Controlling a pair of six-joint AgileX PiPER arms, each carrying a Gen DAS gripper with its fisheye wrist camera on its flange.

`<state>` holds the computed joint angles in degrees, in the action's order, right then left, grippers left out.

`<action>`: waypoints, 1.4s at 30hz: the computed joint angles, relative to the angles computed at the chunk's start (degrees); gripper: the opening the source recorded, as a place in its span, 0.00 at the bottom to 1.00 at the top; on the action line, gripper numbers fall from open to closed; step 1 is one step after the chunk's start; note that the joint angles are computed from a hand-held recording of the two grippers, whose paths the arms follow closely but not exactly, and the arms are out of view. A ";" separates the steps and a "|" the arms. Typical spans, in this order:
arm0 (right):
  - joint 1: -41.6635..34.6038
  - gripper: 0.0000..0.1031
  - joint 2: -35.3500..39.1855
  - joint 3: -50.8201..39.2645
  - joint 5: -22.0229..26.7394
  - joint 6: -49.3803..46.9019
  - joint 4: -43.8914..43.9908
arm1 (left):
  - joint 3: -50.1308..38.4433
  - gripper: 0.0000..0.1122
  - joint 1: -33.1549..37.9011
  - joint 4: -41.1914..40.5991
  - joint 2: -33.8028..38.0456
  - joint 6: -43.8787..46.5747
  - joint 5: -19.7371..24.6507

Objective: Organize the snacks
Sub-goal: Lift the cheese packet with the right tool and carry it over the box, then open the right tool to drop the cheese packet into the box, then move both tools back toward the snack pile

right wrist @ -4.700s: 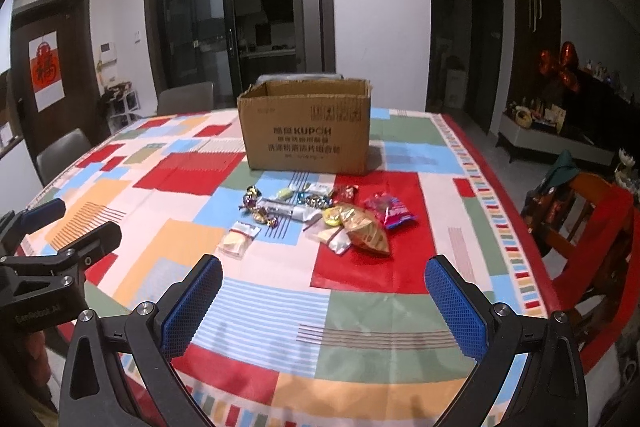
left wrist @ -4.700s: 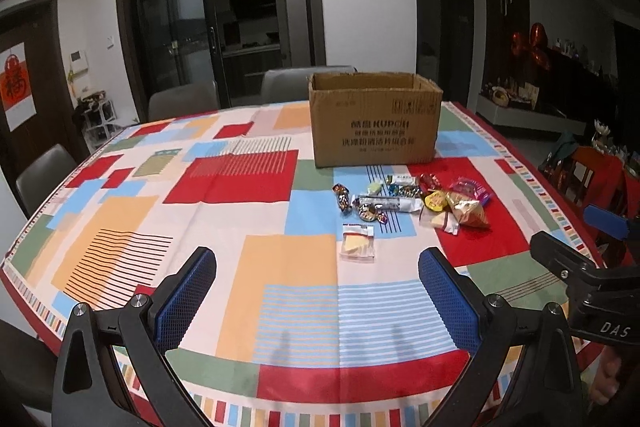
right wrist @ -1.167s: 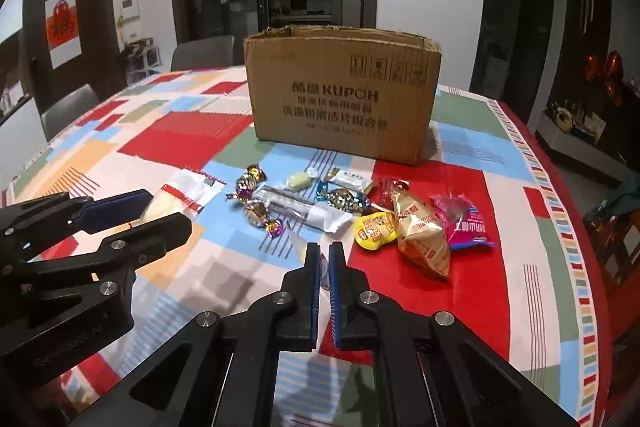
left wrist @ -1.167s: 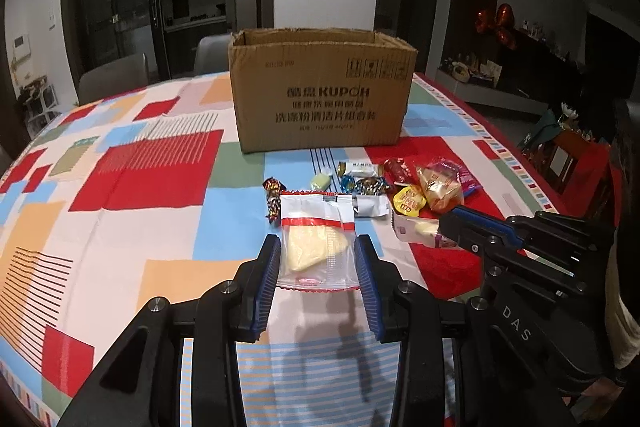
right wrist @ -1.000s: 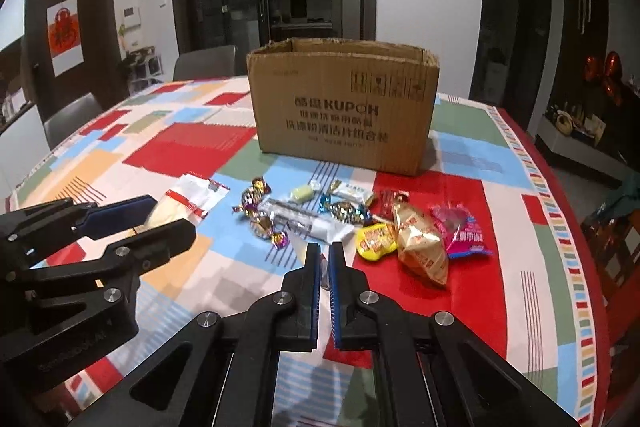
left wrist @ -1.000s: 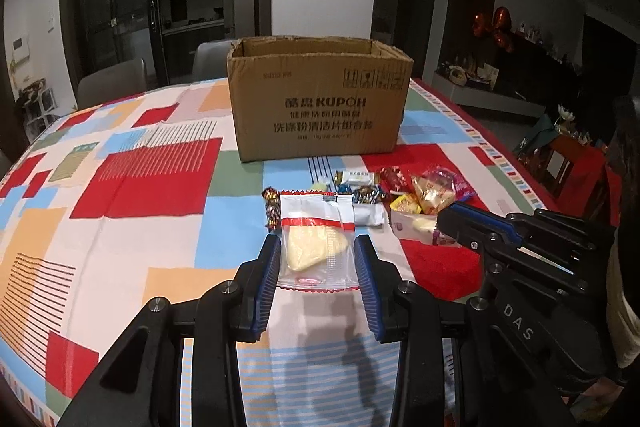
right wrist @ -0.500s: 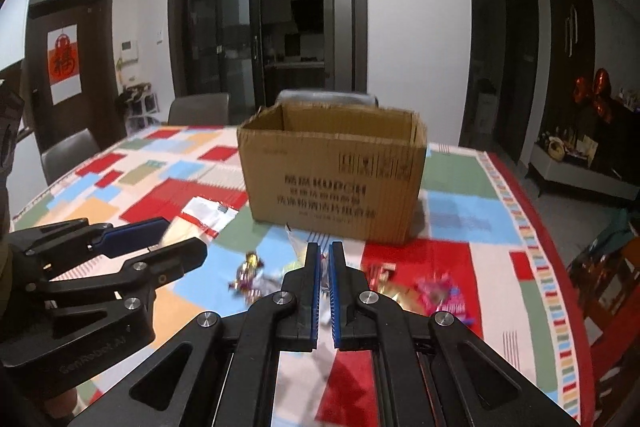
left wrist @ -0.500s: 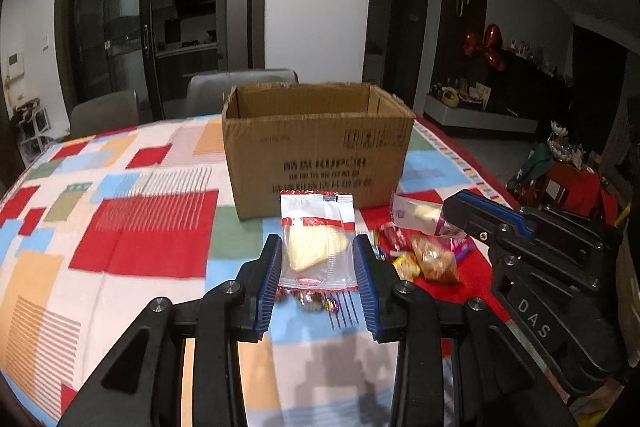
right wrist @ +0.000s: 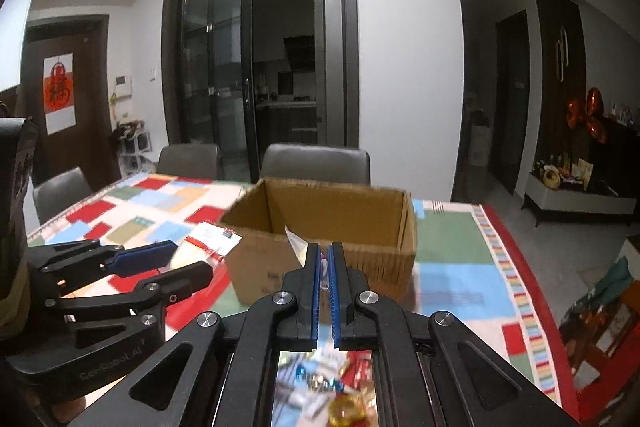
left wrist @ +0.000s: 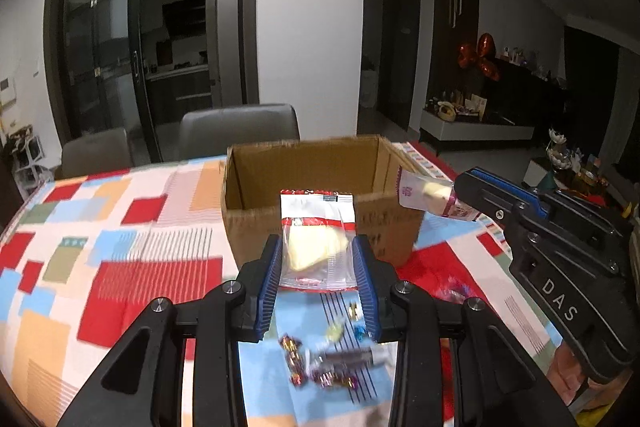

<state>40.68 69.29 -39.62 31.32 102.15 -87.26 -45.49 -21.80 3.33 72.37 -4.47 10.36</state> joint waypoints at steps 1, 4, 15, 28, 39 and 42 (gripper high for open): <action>-1.03 0.05 0.60 -0.92 -0.76 -0.07 -0.57 | -1.75 0.31 0.40 -1.80 1.14 2.49 0.25; -3.79 0.05 2.43 -3.79 -2.98 -1.37 -1.08 | -5.89 0.31 1.49 -6.63 3.87 8.56 1.40; -11.29 0.05 11.72 -14.31 -8.57 -7.47 0.86 | -22.55 0.32 5.34 -14.54 17.07 19.07 6.32; -17.61 0.43 17.42 -20.48 -11.94 -18.57 12.89 | -33.80 0.66 7.41 -15.78 25.37 17.94 11.48; -18.77 0.45 7.96 -12.42 -13.80 -26.96 23.89 | -18.17 0.77 6.59 -14.09 13.07 16.41 6.16; -17.13 0.45 5.37 -9.93 -13.08 -24.17 21.68 | -14.04 0.76 5.56 -8.47 9.34 11.63 4.30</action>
